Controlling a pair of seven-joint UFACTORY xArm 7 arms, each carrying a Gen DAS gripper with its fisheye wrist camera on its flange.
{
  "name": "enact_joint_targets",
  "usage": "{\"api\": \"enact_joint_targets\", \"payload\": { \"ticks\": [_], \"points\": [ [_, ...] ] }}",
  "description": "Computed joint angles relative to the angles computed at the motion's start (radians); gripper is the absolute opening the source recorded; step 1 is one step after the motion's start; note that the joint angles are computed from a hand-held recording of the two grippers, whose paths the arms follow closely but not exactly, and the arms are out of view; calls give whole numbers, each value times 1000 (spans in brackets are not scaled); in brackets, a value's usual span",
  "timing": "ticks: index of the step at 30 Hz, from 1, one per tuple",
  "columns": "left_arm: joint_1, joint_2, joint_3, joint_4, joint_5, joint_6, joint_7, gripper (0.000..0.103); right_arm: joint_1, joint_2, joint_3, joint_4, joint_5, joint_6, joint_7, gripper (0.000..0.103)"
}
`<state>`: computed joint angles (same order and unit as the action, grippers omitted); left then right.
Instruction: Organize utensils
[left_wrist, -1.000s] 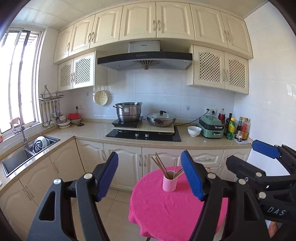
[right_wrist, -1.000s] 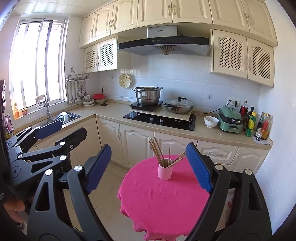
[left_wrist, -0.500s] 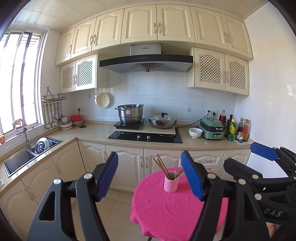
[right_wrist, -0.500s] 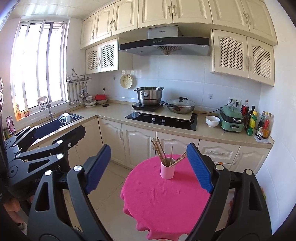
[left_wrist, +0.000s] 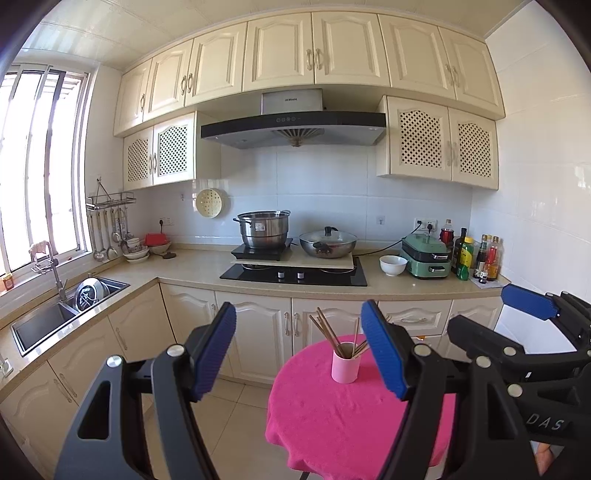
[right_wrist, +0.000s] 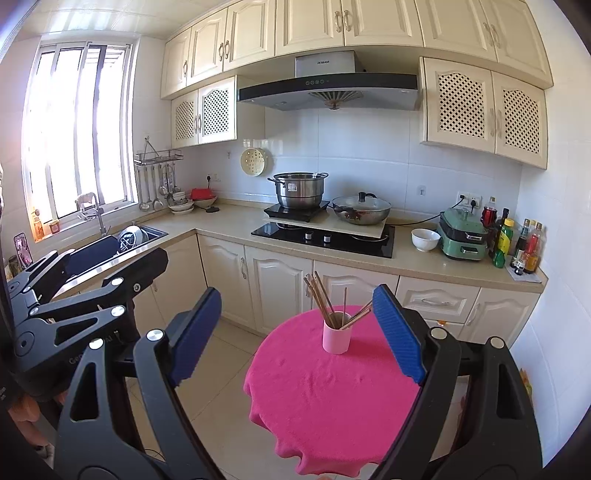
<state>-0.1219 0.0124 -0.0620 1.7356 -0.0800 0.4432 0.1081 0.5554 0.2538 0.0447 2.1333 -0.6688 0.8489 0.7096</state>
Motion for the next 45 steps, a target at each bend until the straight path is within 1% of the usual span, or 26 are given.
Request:
{"api": "enact_joint_targets", "payload": {
  "ticks": [14, 24, 30, 32, 35, 45],
  "points": [
    [-3, 3, -2, 3, 3, 1, 0, 69, 2, 2, -1, 1, -4, 3, 8, 83],
    [-3, 5, -2, 5, -16, 7, 18, 69, -4, -5, 1, -7, -1, 5, 11, 83],
    [-7, 9, -5, 6, -5, 0, 9, 69, -8, -13, 3, -18, -3, 4, 15, 83],
    [-7, 10, -6, 8, -24, 2, 22, 69, -8, -12, 5, -14, -3, 11, 12, 83],
    [-10, 12, -6, 9, 0, -5, 8, 69, -11, -8, 6, -6, 4, 15, 6, 83],
    [-11, 14, -6, 4, -2, -8, 5, 69, -13, -2, 2, -1, 11, 12, 0, 83]
  ]
}}
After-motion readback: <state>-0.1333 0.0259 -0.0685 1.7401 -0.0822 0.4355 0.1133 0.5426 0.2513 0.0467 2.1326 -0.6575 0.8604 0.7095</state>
